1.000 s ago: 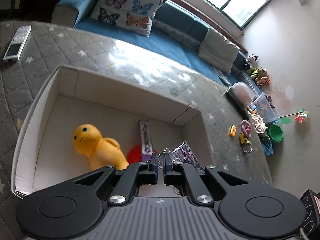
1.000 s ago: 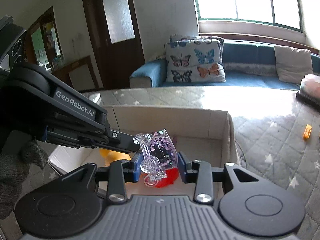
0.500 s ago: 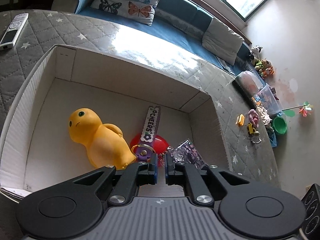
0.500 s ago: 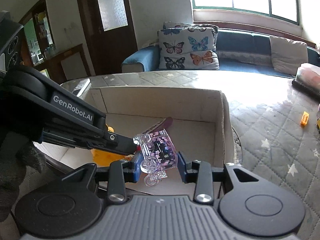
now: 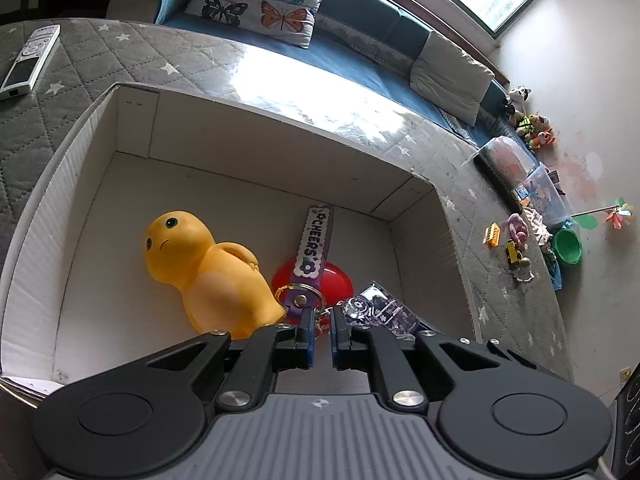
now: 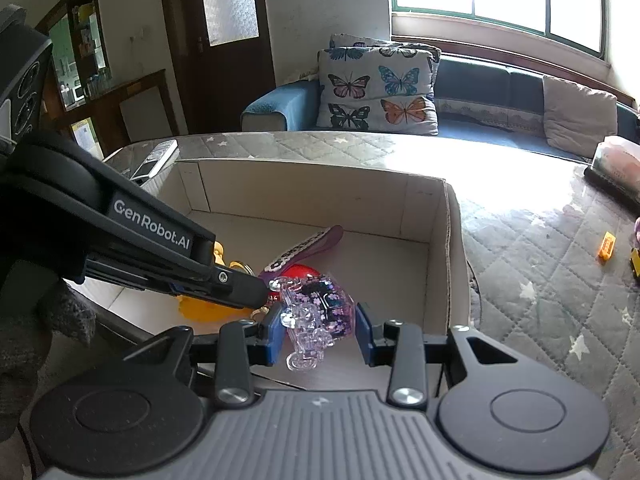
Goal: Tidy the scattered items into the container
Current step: 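Lower both keychains into the grey box and open both tools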
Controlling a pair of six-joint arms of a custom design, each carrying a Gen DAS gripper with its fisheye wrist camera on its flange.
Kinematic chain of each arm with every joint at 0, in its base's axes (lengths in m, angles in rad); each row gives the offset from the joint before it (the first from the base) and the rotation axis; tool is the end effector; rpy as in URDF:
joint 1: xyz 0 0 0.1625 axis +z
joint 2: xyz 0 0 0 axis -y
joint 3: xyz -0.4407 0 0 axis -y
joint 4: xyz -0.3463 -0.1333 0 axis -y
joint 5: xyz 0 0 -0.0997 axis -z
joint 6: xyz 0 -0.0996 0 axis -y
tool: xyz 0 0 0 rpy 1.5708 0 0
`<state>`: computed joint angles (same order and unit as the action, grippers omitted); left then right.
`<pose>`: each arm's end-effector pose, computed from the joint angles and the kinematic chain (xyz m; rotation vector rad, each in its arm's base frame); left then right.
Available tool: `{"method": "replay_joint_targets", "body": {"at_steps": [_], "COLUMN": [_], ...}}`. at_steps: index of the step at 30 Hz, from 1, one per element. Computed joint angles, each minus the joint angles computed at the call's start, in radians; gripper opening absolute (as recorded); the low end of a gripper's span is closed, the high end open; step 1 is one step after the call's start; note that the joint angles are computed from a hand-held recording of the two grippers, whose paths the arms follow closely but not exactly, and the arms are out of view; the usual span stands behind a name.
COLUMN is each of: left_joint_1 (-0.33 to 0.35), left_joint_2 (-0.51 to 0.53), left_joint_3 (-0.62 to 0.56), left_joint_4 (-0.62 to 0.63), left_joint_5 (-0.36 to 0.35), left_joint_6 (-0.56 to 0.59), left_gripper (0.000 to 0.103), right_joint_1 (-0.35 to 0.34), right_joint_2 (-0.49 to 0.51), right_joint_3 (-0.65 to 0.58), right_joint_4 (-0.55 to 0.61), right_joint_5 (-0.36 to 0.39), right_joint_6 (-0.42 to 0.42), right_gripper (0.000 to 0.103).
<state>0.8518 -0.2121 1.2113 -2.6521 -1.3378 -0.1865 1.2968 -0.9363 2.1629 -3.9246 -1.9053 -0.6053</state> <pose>-0.3602 -0.6488 -0.1244 0.7642 2.8562 -0.2606 -0.0400 -0.5142 0.2411 0.1287 -2.1659 1.0788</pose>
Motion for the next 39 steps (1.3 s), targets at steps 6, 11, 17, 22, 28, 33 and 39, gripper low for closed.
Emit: {"method": "replay_joint_targets", "body": {"at_steps": [6, 11, 17, 22, 28, 33, 39], "left_joint_1": [-0.001, -0.005, -0.01, -0.019, -0.032, -0.042, -0.056], "left_joint_2": [-0.005, -0.012, -0.029, -0.047, -0.071, -0.093, -0.12], "left_joint_3": [0.011, 0.029, 0.064, 0.104, 0.165, 0.218, 0.293], "left_joint_4": [-0.015, -0.032, -0.063, -0.107, -0.163, -0.205, -0.283], "left_joint_5": [0.004, 0.006, 0.017, 0.03, 0.041, 0.064, 0.087], "left_joint_6": [0.012, 0.024, 0.037, 0.052, 0.066, 0.072, 0.084], "left_gripper": [0.009, 0.009, 0.012, 0.018, 0.019, 0.019, 0.022], "right_joint_1": [0.002, 0.002, 0.003, 0.008, 0.015, 0.014, 0.017], "right_joint_2": [-0.002, -0.003, -0.004, -0.006, -0.005, -0.005, 0.005], "right_joint_3": [0.006, 0.008, 0.02, 0.044, 0.077, 0.116, 0.159], "right_joint_4": [-0.001, -0.006, -0.026, -0.071, -0.129, -0.187, -0.272], "right_joint_5": [-0.001, -0.002, 0.004, 0.014, 0.017, 0.03, 0.037], "right_joint_6": [-0.002, -0.004, -0.01, -0.018, -0.025, -0.019, -0.024], "right_gripper": [0.037, 0.037, 0.041, 0.049, 0.056, 0.06, 0.07]}}
